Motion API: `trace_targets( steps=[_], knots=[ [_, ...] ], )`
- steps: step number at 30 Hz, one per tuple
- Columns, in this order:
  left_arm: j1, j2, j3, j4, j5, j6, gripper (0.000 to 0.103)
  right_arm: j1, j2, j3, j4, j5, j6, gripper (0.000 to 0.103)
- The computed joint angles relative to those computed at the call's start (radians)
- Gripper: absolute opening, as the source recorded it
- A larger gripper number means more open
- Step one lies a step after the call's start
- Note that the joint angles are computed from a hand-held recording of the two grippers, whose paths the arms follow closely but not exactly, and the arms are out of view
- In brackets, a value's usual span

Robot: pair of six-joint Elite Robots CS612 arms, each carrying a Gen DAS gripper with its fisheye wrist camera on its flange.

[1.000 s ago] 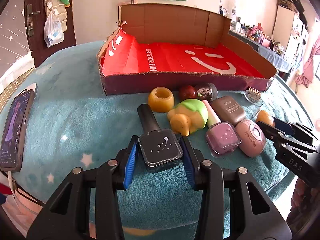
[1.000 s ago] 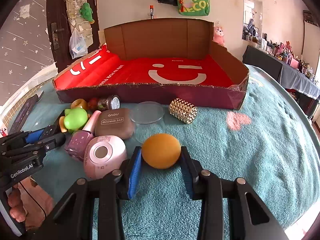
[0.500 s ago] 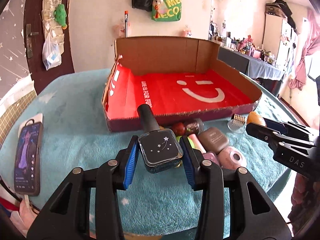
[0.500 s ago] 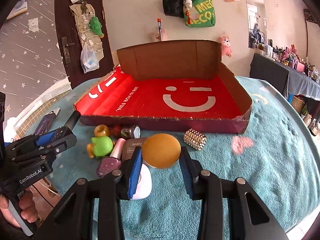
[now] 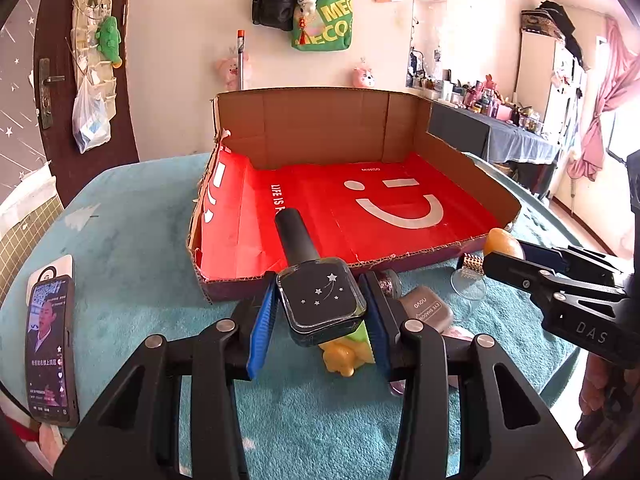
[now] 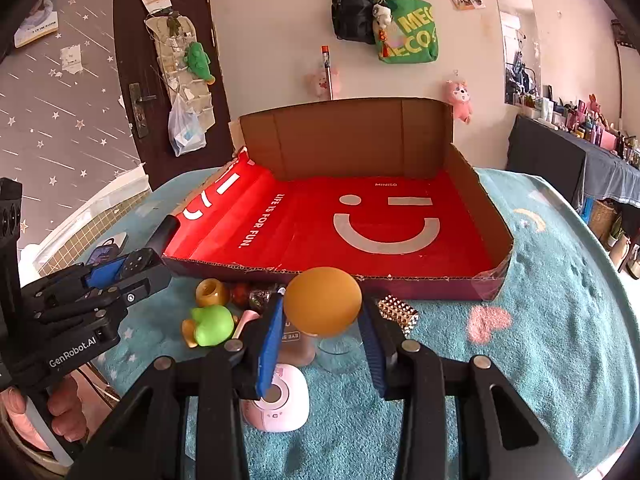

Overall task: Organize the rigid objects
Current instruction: 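Lift both held items and carry them over the red box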

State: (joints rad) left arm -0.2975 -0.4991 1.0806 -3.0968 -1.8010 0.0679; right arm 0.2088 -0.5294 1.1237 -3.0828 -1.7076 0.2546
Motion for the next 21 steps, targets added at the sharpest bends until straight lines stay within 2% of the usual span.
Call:
trace_targets(
  steps=[7, 12, 21],
  knots=[
    [-0.002, 0.02, -0.051, 0.021, 0.007, 0.012, 0.039, -0.003, 0.011, -0.034, 0.019, -0.011, -0.023, 0.04],
    [-0.002, 0.035, -0.092, 0.034, -0.002, 0.023, 0.039, -0.011, 0.022, -0.063, 0.047, 0.012, -0.012, 0.04],
    [0.0, 0.087, -0.218, 0.105, -0.013, 0.02, 0.039, -0.026, 0.048, -0.138, 0.119, 0.023, -0.001, 0.04]
  ],
)
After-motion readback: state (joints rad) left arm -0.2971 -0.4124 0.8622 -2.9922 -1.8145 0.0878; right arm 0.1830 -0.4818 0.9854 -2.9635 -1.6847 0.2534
